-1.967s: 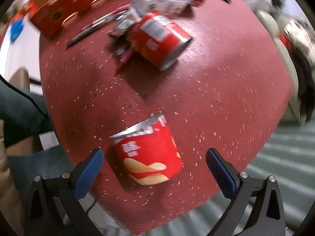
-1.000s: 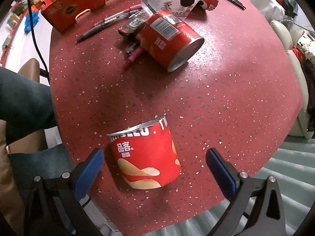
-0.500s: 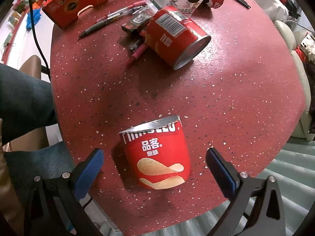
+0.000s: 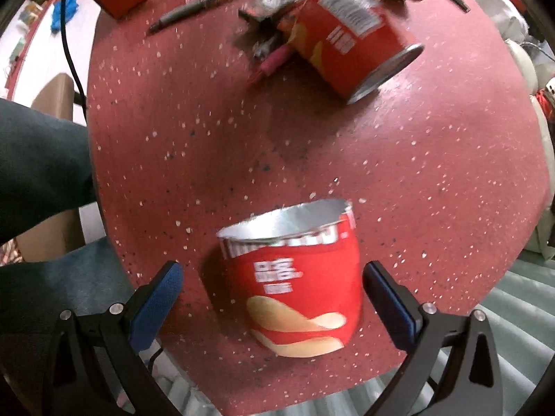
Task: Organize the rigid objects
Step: 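Grasp the clear plastic container with the left tool while the right tool grasps the red chip can, then carry both into the cardboard box and open both tools to release them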
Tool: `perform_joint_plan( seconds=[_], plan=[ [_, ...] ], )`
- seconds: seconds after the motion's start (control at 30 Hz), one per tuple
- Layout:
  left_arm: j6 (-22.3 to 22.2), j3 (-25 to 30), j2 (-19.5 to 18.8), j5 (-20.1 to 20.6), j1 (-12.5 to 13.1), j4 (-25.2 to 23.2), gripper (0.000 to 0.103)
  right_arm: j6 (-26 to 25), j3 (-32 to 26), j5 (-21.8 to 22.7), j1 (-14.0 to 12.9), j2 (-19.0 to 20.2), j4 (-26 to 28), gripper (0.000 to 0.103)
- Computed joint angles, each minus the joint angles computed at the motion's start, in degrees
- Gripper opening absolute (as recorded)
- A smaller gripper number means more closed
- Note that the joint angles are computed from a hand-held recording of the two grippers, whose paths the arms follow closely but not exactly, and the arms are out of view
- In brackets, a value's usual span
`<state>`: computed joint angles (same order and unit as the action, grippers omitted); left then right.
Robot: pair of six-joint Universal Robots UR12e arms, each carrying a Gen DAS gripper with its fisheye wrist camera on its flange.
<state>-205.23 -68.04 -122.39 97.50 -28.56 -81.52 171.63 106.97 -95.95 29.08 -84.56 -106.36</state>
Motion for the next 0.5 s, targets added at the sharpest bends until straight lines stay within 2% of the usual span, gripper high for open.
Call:
perform_joint_plan(
  seconds=[0.07,0.1,0.17,0.2,0.37,0.5],
  plan=[
    [-0.1,0.1,-0.2,-0.2,0.1,-0.2,0.102,0.8,-0.7,0.0,0.3,0.5,1.8,0.092],
    [-0.3,0.2,-0.3,-0.3,0.2,-0.4,0.101,1.4,-1.0,0.1,0.3,0.7,2.5,0.075],
    [0.0,0.4,-0.5,-0.4,0.2,-0.7,0.082,3.2,-1.5,0.7,0.1,0.9,4.0,0.073],
    [0.2,0.4,-0.5,-1.7,0.4,-0.8,0.075,4.4,-1.7,1.2,0.0,0.8,4.5,0.073],
    [-0.4,-0.2,0.1,-1.3,0.5,0.2,0.073,8.5,-2.1,0.7,0.4,0.1,4.3,0.073],
    [-0.2,-1.2,1.2,-1.5,0.5,2.1,0.073,14.0,-2.4,1.7,0.4,-1.0,3.4,0.073]
  ],
)
